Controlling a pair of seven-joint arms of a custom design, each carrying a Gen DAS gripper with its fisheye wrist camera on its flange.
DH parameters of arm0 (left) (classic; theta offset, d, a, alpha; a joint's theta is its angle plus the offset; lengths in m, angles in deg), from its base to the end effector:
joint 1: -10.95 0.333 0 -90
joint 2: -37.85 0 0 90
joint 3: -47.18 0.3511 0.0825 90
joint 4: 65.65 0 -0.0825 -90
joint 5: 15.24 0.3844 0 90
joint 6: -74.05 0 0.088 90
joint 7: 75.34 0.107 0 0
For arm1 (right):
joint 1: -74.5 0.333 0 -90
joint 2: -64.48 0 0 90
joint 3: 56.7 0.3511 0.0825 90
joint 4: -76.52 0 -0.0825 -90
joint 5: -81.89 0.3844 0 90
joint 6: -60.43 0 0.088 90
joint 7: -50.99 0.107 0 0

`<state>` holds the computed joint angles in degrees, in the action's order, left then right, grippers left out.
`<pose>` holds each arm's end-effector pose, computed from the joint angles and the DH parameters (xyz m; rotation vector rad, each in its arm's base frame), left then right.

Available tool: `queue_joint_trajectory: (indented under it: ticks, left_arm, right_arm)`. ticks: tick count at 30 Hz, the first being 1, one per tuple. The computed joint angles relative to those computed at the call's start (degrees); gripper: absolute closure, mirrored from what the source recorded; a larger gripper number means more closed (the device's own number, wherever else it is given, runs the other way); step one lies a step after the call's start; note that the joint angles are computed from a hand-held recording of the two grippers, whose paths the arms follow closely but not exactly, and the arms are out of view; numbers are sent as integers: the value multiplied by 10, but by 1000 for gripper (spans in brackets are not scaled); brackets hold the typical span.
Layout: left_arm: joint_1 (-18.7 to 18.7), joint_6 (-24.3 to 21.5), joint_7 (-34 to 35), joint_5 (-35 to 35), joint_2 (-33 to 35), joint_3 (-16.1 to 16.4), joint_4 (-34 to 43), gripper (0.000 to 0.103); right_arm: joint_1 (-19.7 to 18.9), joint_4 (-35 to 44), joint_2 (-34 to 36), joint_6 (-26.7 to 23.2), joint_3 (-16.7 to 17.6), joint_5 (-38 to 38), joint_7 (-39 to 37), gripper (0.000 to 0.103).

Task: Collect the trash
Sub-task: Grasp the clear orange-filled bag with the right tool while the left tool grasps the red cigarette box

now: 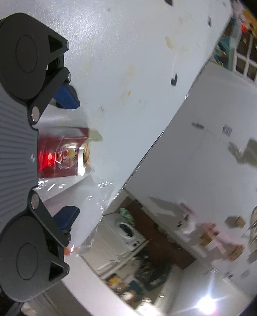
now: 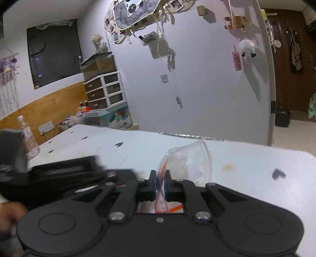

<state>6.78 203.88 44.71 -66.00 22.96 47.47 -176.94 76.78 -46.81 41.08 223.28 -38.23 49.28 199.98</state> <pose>0.5117 -0.0543 0.7013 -1.7313 2.1343 -1.4731 0.4187 0.2276 0.7090 -1.3380 1.5790 -0.7608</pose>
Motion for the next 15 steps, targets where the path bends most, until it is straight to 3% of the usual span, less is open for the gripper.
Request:
queue_joint_trajectory:
  ticks: [3,12,15]
  left_arm:
    - [-2,17,24,36,-14,-11,-15,1]
    - [-26,123,64,184,-37,-39,-61,9]
    - [-31,167,56,231,-43,-49,-78,20]
  right_arm:
    - [25,-19,-24,-13,-8,27,-13,96]
    - [24,-57,-93,-79,13,53,15,96]
    - [22,-68,-114,-97,19,58,20,96]
